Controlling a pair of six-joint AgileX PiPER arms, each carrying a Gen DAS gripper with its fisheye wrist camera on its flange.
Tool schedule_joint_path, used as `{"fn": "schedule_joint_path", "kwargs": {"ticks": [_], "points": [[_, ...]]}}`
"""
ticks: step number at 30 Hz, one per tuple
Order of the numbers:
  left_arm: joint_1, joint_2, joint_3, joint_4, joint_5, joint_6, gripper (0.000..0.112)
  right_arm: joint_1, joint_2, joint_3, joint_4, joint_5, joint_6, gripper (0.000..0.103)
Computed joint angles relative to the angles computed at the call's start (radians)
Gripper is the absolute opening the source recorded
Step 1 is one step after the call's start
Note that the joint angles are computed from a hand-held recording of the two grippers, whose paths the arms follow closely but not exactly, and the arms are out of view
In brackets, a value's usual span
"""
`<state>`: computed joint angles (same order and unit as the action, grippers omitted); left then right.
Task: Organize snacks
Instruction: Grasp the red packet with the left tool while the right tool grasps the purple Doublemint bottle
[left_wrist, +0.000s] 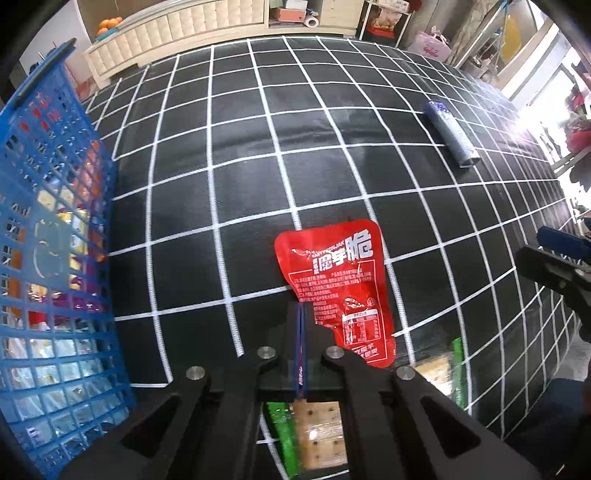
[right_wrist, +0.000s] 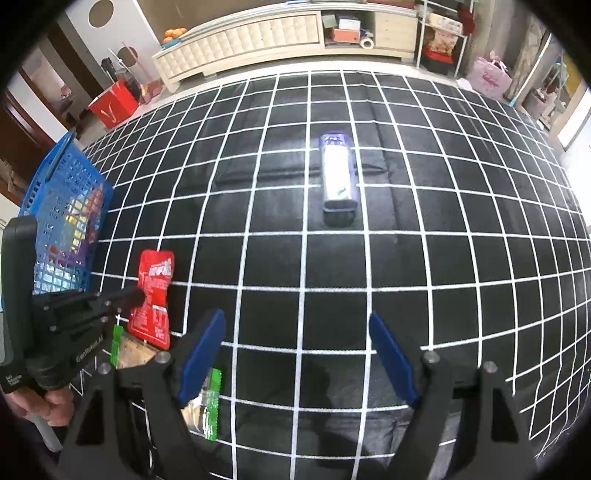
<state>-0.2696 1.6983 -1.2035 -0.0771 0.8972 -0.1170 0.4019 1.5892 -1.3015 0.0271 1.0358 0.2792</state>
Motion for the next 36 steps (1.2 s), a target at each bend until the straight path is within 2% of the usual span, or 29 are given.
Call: {"fn": "schedule_joint_path", "kwargs": {"ticks": [5,8,13,22,23,25,33,35,36], "points": [[-0.019,0.026,-0.065,-0.04,0.02,-0.01,0.0,-0.012,0.003,0.003,0.005,-0.005,-0.008,0.083],[-0.033,0.0,-0.08,-0.074,0.026,-0.013,0.0,-0.028,0.004,-0.001,0.008,-0.004,-0.012,0.083],[-0.072,-0.013,-0.15,-0.051,0.039,-0.054,0.0,-0.062,0.029,-0.05,0.007,-0.005,-0.023,0.083],[-0.091,0.116,-0.357,-0.016,0.085,-0.08,0.0,-0.085,0.218,-0.255,-0.013,0.013,-0.051,0.083],[-0.082,0.124,-0.35,-0.016,0.072,-0.07,0.0,-0.083,0.251,-0.284,-0.013,0.016,-0.058,0.083],[-0.072,0.139,-0.343,-0.013,0.048,-0.06,0.0,-0.078,0.292,-0.31,-0.019,0.007,-0.071,0.083],[-0.058,0.216,-0.416,0.02,0.066,-0.083,0.0,-0.097,0.369,-0.33,-0.022,-0.035,-0.095,0.083],[-0.067,0.234,-0.434,0.046,0.072,-0.095,0.0,-0.089,0.361,-0.318,-0.051,-0.055,-0.095,0.073],[-0.066,0.244,-0.442,0.044,0.076,-0.098,0.0,-0.087,0.357,-0.313,-0.06,-0.061,-0.099,0.063]]}}
